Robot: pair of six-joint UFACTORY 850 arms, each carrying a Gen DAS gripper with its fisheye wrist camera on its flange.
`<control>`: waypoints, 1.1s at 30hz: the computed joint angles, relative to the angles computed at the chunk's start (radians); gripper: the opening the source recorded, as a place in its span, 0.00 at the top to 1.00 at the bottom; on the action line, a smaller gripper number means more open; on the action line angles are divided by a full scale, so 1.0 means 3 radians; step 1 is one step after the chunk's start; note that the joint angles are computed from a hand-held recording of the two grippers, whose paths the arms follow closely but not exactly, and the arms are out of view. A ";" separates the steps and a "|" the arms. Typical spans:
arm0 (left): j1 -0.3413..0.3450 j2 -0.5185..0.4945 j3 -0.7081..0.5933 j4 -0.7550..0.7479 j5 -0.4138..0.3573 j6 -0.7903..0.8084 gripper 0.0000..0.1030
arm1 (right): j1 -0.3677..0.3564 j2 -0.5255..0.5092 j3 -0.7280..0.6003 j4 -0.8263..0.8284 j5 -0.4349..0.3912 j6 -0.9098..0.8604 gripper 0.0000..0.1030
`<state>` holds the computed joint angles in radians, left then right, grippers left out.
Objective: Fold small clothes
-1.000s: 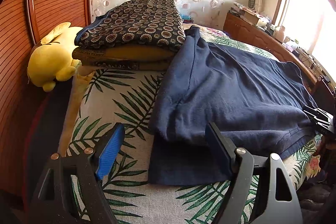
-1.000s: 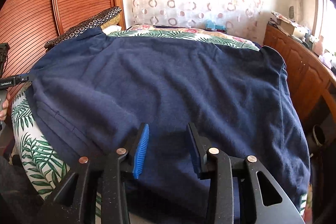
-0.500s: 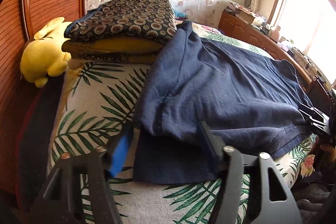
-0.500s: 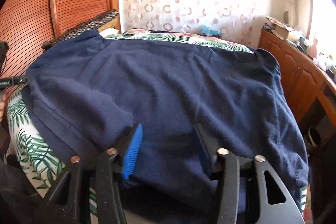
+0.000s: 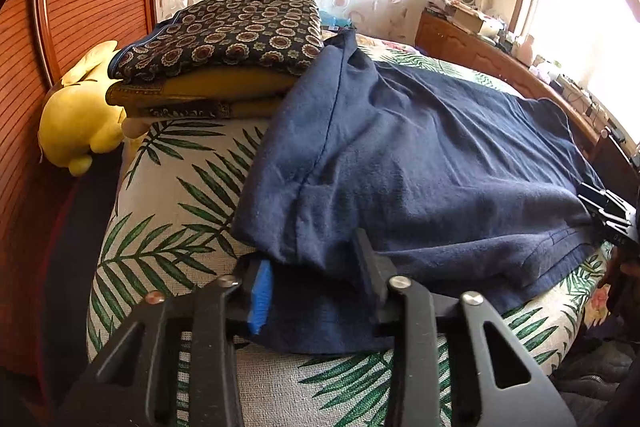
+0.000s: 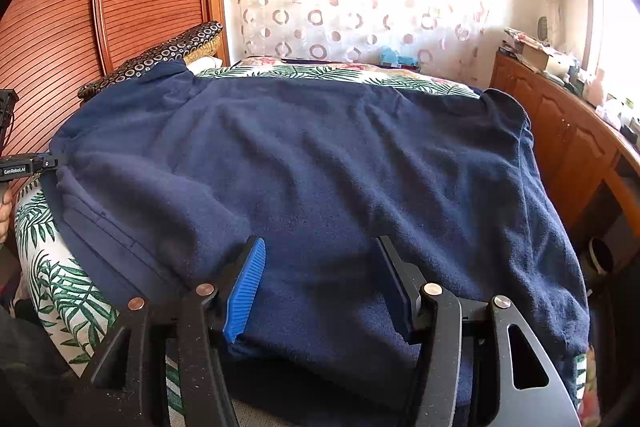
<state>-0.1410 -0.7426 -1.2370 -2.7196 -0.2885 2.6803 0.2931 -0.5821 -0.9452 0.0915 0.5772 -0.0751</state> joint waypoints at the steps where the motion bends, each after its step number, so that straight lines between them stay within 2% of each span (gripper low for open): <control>1: 0.0002 -0.0002 -0.0005 0.0033 0.0008 -0.0024 0.79 | -0.0004 0.0001 0.0002 -0.0016 0.0003 0.0013 0.43; 3: 0.0003 -0.0009 -0.0025 0.0190 0.0032 -0.0139 0.89 | -0.0008 0.0000 0.0001 -0.0041 0.0005 0.0032 0.42; 6: -0.0020 0.0002 -0.0035 0.0373 0.0047 -0.0235 0.92 | -0.0029 0.0003 0.0005 -0.0148 -0.0001 0.0121 0.39; 7: -0.0018 0.0024 -0.0016 0.0548 -0.0022 -0.0366 0.93 | -0.0035 0.0004 0.0004 -0.0175 -0.0008 0.0143 0.38; 9: -0.0008 0.0070 0.0016 0.0881 -0.0180 -0.0668 0.93 | -0.0037 0.0005 0.0001 -0.0179 -0.0024 0.0136 0.37; 14: -0.0070 0.0170 0.0026 0.0881 -0.0300 -0.0605 0.94 | -0.0028 0.0005 -0.0016 -0.0152 -0.0061 0.0109 0.37; 18: -0.0158 0.0195 -0.0068 0.0963 -0.0302 -0.0574 0.94 | -0.0048 0.0033 -0.0010 -0.0239 -0.0133 0.0155 0.37; 25: -0.0311 0.0130 -0.0427 0.1526 -0.0401 -0.1033 0.94 | -0.0092 0.0151 0.0043 -0.0293 -0.0277 0.0164 0.37; 33: -0.0606 -0.0051 -0.0999 0.2297 -0.0576 -0.1648 0.95 | -0.0191 0.0427 0.0292 -0.0166 -0.0079 0.0073 0.37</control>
